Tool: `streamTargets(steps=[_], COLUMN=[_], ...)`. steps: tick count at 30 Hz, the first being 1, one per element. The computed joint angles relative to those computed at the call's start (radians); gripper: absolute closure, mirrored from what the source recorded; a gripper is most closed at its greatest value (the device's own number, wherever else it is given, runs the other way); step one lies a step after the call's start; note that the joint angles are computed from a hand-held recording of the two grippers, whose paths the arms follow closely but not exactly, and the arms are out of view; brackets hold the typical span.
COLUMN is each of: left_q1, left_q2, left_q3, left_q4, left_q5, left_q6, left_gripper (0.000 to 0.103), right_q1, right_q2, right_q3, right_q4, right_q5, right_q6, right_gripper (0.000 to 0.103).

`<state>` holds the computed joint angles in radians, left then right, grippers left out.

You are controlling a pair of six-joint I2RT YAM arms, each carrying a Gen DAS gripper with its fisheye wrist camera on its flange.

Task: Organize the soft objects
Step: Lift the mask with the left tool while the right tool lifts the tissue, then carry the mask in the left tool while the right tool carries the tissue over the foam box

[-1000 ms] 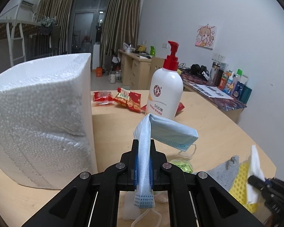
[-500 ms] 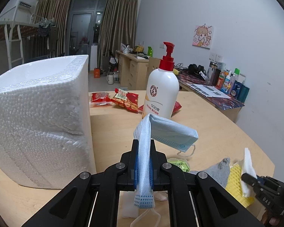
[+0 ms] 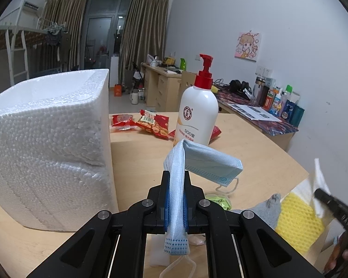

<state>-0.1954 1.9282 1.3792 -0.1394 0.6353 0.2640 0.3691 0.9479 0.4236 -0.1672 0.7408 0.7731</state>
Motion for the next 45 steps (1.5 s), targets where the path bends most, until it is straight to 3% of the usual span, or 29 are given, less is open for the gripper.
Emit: streamTargets(steps=[7, 21, 45], left_q1=[0.027, 0.177, 0.461], left_q2=[-0.018, -0.192, -0.403], left_q3=[-0.013, -0.12, -0.194], left_q4=[0.001, 0.017, -0.067], left_q5=[0.045, 0.216, 0.407], left_q6=[0.002, 0.03, 0.104], left_gripper=[0.094, 0.094, 0.094], right_q1=[0.053, 0.238, 0.474], right_q2=[-0.012, -0.009, 0.118], right_q3=[0.064, 0.194, 0.284], right_q4=[-0.056, -0.144, -0.018], right_q5=[0.086, 0.289, 0.39], right_q6=[-0.03, -0.059, -0.178], right_gripper=[0.094, 0.094, 0.093])
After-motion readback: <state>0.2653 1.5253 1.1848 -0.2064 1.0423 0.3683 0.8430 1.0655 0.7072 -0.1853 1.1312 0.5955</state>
